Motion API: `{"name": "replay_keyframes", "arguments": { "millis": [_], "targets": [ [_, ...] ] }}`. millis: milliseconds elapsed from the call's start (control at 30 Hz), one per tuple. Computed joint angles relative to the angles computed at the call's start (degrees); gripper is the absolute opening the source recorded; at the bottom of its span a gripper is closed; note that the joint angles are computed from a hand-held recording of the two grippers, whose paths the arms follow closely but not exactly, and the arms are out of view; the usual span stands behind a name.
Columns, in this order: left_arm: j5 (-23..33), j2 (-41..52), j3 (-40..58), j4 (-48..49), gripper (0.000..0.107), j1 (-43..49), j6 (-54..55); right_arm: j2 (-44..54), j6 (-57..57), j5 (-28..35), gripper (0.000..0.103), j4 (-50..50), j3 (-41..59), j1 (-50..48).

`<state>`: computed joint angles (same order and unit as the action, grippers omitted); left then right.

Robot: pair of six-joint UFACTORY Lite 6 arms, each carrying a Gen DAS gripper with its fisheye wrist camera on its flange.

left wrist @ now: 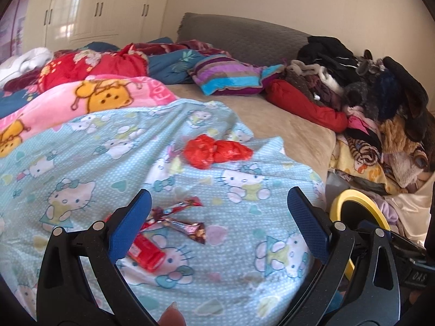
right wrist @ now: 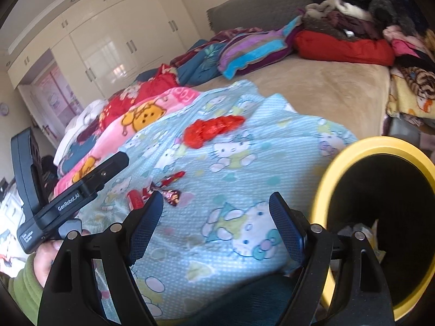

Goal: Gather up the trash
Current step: 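Move both open tools back toward the red tube and candy wrappers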

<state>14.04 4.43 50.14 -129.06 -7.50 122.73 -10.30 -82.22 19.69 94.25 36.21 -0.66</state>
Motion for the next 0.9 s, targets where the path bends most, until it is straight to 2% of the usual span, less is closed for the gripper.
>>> {"name": "replay_keyframes", "arguments": {
  "millis": [333,667,767,900],
  "targets": [
    [2.2,5.1,2.0,7.6,0.092,11.4,-7.0,14.3,-3.9,-4.4,0.077,5.1,10.4,10.7],
    [3.6,11.5,5.0,19.0,0.092,18.7,-17.9,28.8,-5.0,-6.9,0.068,6.0,23.0,16.6],
    [5.0,14.0,6.5,24.5,0.086,20.0,-23.6,35.0,4.5,-6.9,0.061,-4.0,29.1,17.7],
    [7.0,17.0,8.3,30.9,0.072,21.4,-30.2,42.9,16.5,-5.5,0.049,-15.0,37.1,18.2]
  ]
}}
